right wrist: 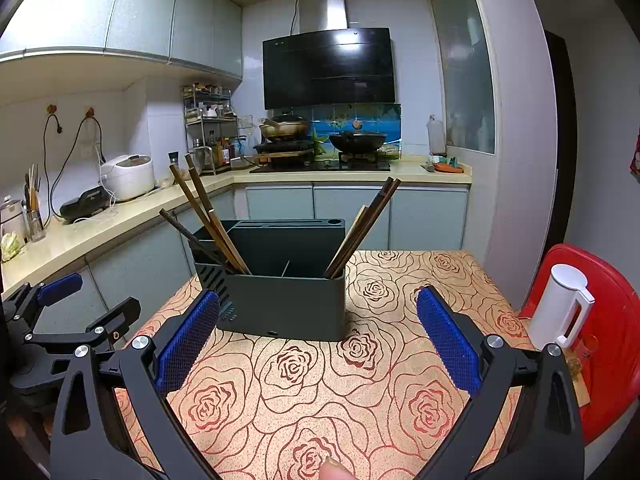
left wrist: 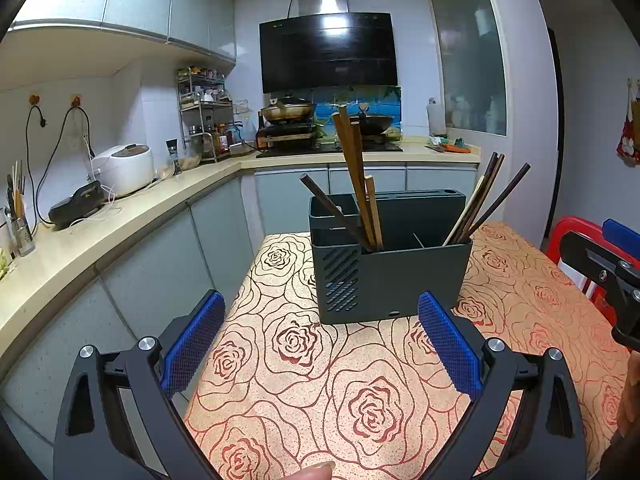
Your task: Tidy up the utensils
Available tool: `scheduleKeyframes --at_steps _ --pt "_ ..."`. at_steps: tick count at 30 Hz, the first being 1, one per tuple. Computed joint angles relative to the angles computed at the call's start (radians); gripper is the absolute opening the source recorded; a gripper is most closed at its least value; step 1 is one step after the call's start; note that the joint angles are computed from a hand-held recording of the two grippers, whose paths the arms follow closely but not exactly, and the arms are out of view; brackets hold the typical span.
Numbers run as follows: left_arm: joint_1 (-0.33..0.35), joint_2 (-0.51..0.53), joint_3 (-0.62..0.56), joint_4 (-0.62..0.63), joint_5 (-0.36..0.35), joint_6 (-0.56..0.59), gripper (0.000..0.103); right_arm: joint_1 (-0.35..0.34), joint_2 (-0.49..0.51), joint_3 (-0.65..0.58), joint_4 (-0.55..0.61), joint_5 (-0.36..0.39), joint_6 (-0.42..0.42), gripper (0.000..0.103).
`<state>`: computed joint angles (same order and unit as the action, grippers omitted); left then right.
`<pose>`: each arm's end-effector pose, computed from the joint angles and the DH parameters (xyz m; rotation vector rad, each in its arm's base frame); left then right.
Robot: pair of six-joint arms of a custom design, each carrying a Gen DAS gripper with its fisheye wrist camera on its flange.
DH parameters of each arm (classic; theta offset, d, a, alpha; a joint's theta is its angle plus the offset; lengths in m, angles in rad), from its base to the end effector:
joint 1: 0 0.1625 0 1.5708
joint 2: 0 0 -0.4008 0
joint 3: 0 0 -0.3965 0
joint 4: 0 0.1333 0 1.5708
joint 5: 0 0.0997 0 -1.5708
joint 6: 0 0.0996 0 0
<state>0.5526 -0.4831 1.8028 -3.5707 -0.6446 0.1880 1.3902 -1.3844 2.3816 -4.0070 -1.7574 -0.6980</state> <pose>-0.3722 -0.4797 -0.0192 0.9609 2.1051 -1.1967 0.0412 -0.4137 0.3093 0.3437 -1.9229 1.4663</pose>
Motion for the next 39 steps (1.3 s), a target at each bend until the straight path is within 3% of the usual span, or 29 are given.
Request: scheduleKeyframes --at_steps 20,39 --pt "0.0 0.006 -0.004 -0.016 0.0 0.016 0.094 0.001 0.0 -0.001 0.001 -0.002 0.0 0.096" --pt "0.008 -0.01 0.014 -0.03 -0.068 0.012 0.094 -0.006 0.008 0.004 -0.004 0.002 0.002 0.096"
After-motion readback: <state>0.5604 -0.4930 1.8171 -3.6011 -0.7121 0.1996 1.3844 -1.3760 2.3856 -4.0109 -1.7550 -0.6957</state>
